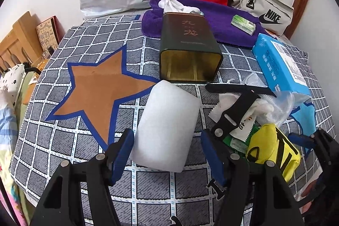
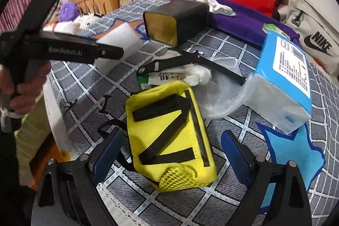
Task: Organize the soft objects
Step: 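Move the left tool to the white foam block while the right tool moves to the yellow pouch, then grasp the white foam block with the left tool while the right tool grasps the yellow pouch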
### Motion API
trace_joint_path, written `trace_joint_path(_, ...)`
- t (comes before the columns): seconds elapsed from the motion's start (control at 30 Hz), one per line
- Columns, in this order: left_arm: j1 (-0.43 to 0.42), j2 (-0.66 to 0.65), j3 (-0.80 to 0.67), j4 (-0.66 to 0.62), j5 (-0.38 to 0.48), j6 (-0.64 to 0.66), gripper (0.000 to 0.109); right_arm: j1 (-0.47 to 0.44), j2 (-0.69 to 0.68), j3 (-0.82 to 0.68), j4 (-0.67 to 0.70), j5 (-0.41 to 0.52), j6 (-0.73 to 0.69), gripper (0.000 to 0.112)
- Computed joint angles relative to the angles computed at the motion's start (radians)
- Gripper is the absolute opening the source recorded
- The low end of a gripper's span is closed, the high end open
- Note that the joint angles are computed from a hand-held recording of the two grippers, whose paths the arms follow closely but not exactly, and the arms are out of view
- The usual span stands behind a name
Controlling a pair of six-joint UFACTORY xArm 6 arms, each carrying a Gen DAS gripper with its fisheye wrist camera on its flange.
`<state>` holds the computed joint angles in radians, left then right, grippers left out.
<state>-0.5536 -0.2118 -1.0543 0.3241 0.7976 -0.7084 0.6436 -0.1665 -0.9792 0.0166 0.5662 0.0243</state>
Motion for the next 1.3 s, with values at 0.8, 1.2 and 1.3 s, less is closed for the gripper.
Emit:
trace_joint_path(0.8, -0.009, -0.046, 0.026, -0.004, -0.032, -0.040, 0.051, -0.112, -0.166, 0.121, 0.066, 0.006, 0.013, 0.076)
trace_joint_path(1.2, 0.010, -0.032, 0.028, -0.006, -0.019, -0.041, 0.045, -0.180, -0.206, 0.156, 0.062, 0.036, 0.022, 0.076)
trace_joint_path(1.3, 0.011, -0.034, 0.037, 0.018, -0.039, -0.053, 0.038, -0.185, -0.205, 0.156, 0.068, 0.038, 0.017, 0.076)
